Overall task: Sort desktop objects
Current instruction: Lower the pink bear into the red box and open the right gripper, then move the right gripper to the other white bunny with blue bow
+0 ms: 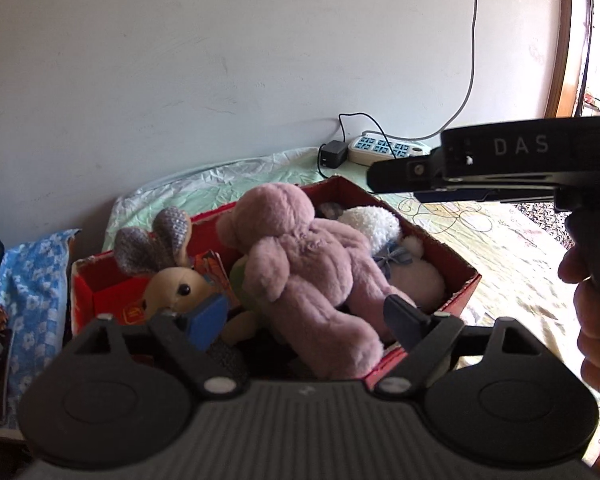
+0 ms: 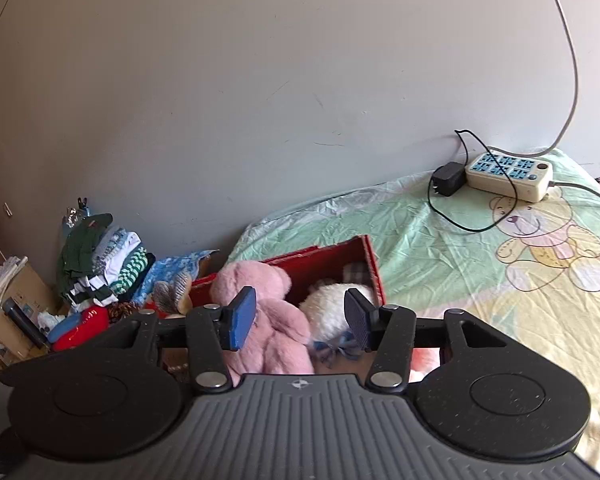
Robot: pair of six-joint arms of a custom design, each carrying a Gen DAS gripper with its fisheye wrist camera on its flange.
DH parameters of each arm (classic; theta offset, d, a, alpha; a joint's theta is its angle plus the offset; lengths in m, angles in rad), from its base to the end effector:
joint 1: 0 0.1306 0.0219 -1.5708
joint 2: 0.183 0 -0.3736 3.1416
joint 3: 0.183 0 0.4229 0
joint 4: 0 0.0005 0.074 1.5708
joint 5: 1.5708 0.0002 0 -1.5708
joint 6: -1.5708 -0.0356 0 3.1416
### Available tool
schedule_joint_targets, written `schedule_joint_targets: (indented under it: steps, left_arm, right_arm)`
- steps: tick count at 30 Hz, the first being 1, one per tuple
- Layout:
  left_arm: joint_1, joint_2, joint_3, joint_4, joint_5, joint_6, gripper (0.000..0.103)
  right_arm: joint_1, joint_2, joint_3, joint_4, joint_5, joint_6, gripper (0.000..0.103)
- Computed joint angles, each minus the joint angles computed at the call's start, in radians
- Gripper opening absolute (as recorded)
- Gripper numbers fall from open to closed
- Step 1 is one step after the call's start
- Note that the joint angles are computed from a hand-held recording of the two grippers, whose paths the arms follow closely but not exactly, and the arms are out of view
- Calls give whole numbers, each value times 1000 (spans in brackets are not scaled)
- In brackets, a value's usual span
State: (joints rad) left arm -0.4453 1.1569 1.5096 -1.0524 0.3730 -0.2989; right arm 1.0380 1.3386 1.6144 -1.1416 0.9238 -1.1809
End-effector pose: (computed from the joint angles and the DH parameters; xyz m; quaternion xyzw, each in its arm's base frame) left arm 0.3688 -0.1910 0.5712 0.3968 0.8015 -0.1980 0.4012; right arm 0.2647 0.3920 0.5461 0.2135 0.8270 0.0906 0.5121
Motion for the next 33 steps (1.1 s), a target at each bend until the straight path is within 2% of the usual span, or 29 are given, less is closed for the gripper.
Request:
schedule_joint_targets:
  steps: [5, 9, 12, 13, 16, 20, 26, 30, 33]
  left_arm:
    - [-16, -69, -33, -34, -11, 29, 86]
    - [-84, -92, -42, -72, -36, 66, 87]
    - [-160, -89, -46, -94, -40, 85, 88]
    - [-192, -84, -49, -98, -43, 92, 88]
    - [-280, -69, -65, -89, -82, 118, 82]
    - [-376, -35, -82, -68, -153, 169, 80]
    - [-454, 34, -92, -32, -257, 259, 80]
    - [-483, 65, -95, -6, -325, 301, 83]
    - [-493, 84, -89, -8, -355, 346, 83]
  right_arm:
    - [17, -66, -55, -183, -38, -159, 52]
    - [14, -70, -37, -427, -90, -281, 52]
    - [14, -109, -71, -512, -153, -317, 52]
    - [15, -127, -88, -512, -170, -318, 52]
    - [21, -193, -152, -489, -208, -317, 52]
    - [-12, -273, -225, -378, -278, -240, 52]
    - [-106, -309, -283, -223, -362, -32, 52]
    - [-235, -335, -344, -36, -522, 116, 55]
    - [-307, -319, -369, 51, -606, 177, 58]
